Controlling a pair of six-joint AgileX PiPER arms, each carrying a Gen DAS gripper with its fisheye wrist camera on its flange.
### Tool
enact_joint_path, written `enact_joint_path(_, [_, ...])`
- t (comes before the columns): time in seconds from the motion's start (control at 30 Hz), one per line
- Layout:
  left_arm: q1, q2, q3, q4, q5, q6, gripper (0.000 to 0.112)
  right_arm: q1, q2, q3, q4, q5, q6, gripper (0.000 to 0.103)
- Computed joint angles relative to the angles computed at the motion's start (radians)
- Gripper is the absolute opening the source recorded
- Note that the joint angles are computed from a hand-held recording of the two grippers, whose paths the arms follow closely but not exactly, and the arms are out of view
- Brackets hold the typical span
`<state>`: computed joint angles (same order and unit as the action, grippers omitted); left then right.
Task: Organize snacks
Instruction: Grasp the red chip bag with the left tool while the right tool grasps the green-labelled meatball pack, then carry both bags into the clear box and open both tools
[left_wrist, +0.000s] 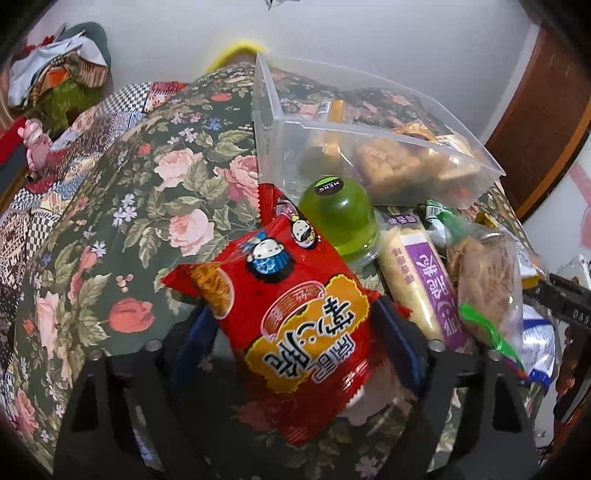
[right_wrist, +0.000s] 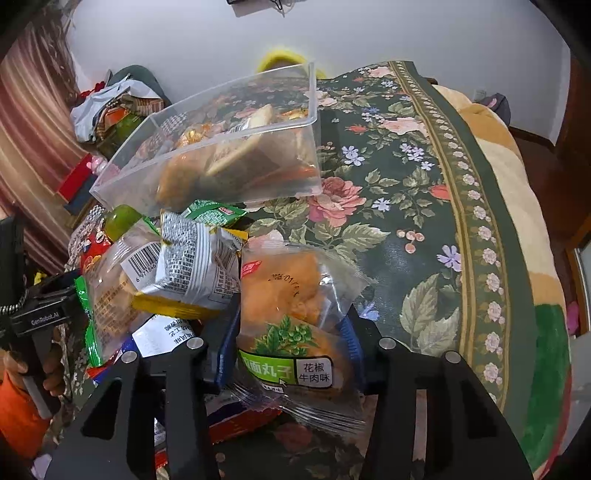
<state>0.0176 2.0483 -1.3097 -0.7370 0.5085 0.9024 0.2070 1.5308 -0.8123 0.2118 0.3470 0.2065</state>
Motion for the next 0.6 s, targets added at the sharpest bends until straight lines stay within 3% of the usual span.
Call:
enact_joint_path(0.33, [0.044,-0.107,0.116,-0.055,-0.027,0.128,0.076,-0.001,-0.077,0.000,-0.174,0.020,0.154,0.044])
enact_joint_path(0.6, [0.081,-0.205,0.104,-0.110,0.032,0.170,0.076,-0.001,-0.114,-0.058,-0.259,0.028,0.221,0.044])
